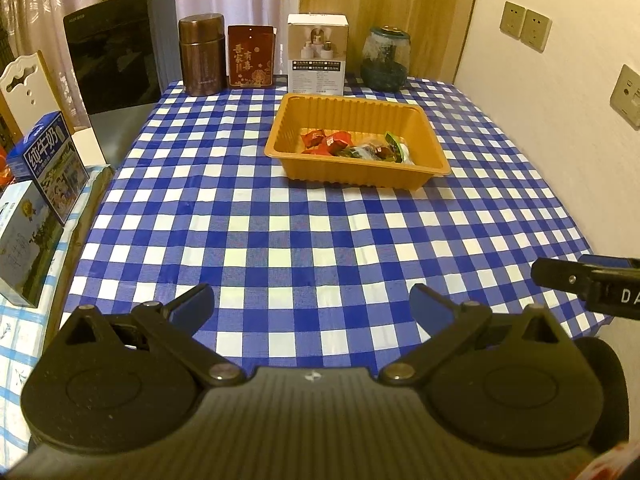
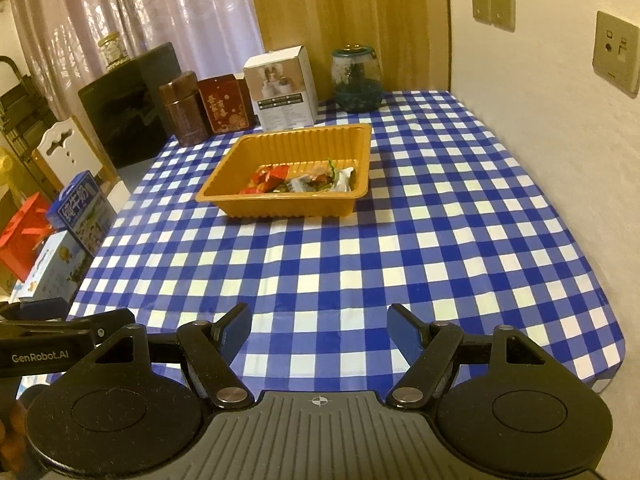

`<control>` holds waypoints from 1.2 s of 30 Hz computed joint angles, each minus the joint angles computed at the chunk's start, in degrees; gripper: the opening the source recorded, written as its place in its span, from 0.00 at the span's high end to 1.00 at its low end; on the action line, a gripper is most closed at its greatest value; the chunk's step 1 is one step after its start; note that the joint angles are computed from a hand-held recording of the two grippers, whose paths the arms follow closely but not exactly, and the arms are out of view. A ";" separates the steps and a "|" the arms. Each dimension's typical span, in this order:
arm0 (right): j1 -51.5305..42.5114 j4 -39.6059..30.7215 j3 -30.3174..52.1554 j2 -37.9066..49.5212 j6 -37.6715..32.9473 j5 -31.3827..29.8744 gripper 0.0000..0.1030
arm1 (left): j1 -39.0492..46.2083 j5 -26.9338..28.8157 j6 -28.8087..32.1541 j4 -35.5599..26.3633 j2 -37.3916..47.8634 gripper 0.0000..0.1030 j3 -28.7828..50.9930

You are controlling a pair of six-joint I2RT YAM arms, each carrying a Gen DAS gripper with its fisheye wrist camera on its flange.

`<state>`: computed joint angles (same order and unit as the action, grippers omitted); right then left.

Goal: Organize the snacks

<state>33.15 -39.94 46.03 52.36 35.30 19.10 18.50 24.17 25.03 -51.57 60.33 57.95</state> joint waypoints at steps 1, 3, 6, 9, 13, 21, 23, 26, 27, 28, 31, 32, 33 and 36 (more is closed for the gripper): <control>0.30 -0.10 0.04 0.08 -0.08 0.32 0.28 | 0.00 -0.02 -0.07 0.02 -0.03 0.00 -0.02; 0.95 -0.27 0.01 0.15 -0.24 1.11 0.28 | 0.11 0.09 -0.01 -0.11 -0.03 0.00 0.06; 1.57 -0.29 -0.30 -0.19 -0.07 1.40 0.28 | 0.37 0.34 0.31 -0.23 -0.15 0.00 0.21; 1.96 -0.25 -0.52 -0.32 0.17 1.40 0.28 | 0.73 1.03 0.59 -0.94 0.21 0.00 1.03; 2.24 -0.14 -0.57 -0.18 0.45 1.60 0.28 | 1.27 2.03 1.49 -1.63 0.47 0.00 1.58; 1.33 -0.05 -0.79 -0.35 0.07 1.02 0.28 | 1.91 2.84 1.95 -1.60 1.01 0.00 1.87; 1.31 0.05 -0.84 -0.30 -0.11 1.01 0.28 | 1.95 2.87 2.03 -1.63 1.04 0.00 1.90; 1.21 0.19 -0.89 -0.28 -0.08 0.89 0.28 | 2.03 2.99 2.05 -1.61 1.06 0.00 1.89; 1.26 0.21 -1.00 -0.37 -0.03 0.94 0.28 | 2.00 2.89 2.01 -1.61 1.05 0.00 1.89; 1.30 0.19 -1.01 -0.35 -0.02 0.98 0.28 | 2.07 2.94 2.09 -1.65 1.07 0.00 1.89; 1.30 0.32 -1.07 -0.30 -0.01 1.03 0.28 | 2.13 3.02 2.17 -1.69 1.15 0.00 1.99; 1.31 0.26 -1.01 -0.29 0.02 1.03 0.28 | 2.14 3.02 2.19 -1.64 1.11 0.00 1.93; 1.28 0.31 -1.04 -0.31 -0.02 1.01 0.28 | 2.13 3.05 2.19 -1.61 1.15 0.00 1.95; 1.25 0.22 -0.99 -0.33 -0.05 0.97 0.28 | 2.15 3.04 2.20 -1.57 1.12 0.00 1.91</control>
